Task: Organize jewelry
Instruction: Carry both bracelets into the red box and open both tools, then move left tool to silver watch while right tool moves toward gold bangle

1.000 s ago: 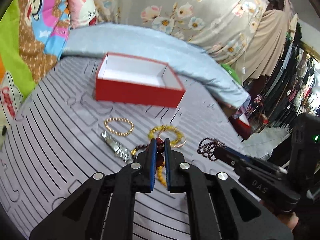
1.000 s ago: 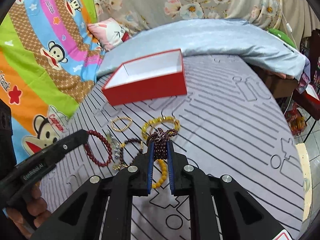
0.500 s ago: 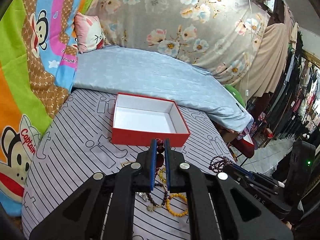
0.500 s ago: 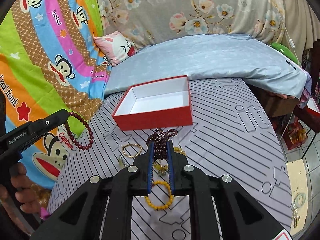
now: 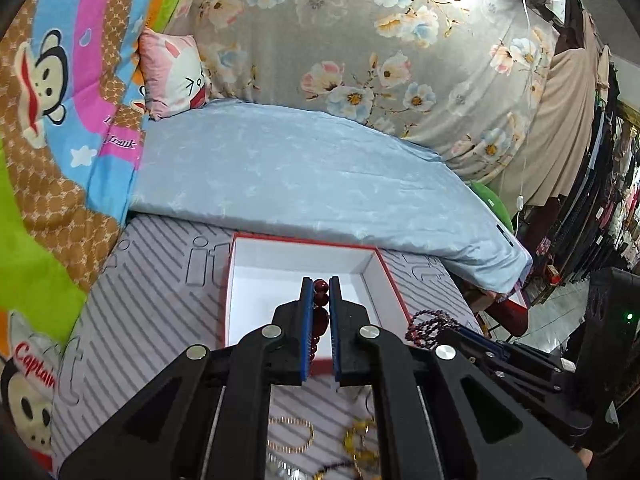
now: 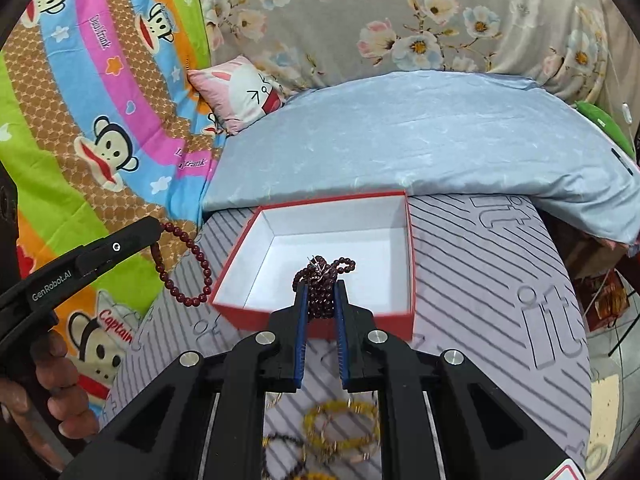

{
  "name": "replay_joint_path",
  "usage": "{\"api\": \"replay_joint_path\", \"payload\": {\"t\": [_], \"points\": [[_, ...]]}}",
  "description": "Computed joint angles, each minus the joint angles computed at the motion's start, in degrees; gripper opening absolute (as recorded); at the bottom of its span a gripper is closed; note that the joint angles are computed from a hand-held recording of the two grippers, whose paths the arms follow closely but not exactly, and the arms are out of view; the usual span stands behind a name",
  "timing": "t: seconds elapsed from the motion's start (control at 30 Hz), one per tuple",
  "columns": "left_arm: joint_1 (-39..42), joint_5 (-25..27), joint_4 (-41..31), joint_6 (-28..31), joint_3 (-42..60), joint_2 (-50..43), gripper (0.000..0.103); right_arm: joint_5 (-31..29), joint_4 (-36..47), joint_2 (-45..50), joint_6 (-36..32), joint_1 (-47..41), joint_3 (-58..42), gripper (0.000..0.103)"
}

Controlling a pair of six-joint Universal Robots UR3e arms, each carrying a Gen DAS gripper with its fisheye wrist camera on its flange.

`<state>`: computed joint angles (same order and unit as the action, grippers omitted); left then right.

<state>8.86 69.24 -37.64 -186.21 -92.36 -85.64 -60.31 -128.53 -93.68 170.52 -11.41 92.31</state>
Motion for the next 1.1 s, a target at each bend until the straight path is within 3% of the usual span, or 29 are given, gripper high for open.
{"api": "replay_joint_path", "payload": {"t": [0.33,0.57,0.63,0.67,0.73,0.77,0.83,1.1], "points": [[-2.09,2.45,0.04,-1.36,22.85,-26.22,0.007,-6.23,0.14,30.52,4.36,6.24,-27.6,0.012],[-2.97,4.61,-3.3,-1.15,34.12,-36.94,0.008,-8.95,3.77,42.46,5.03,8.42,-41.4,0.013],[-2.9,4.95,-3.95,-1.34,36.08,-38.91,0.008,-9.39,4.84,44.76,5.1,8.64,-44.34,0.02],[-2.92,5.65,-3.62,-1.64,36.28,-39.36,0.01,-10.25,3.98,45.0,5.48,8.81,-44.3,0.029],[-2.72,7.27,-2.87,-2.75,36.09,-39.51,0.032,-12.53,2.11,44.58,5.88,9.14,-43.43,0.046],[-2.5,7.58,-2.55,-3.06,35.52,-38.98,0.039,-13.14,0.08,43.2,6.01,9.08,-41.24,0.051],[-2.09,8.87,-0.47,-3.57,32.58,-36.85,0.049,-13.23,-2.23,40.32,5.83,8.69,-37.58,0.052],[0.78,8.34,4.15,-3.12,11.19,-19.96,0.054,-8.62,-7.44,20.73,3.1,4.45,-12.92,0.052]]}}
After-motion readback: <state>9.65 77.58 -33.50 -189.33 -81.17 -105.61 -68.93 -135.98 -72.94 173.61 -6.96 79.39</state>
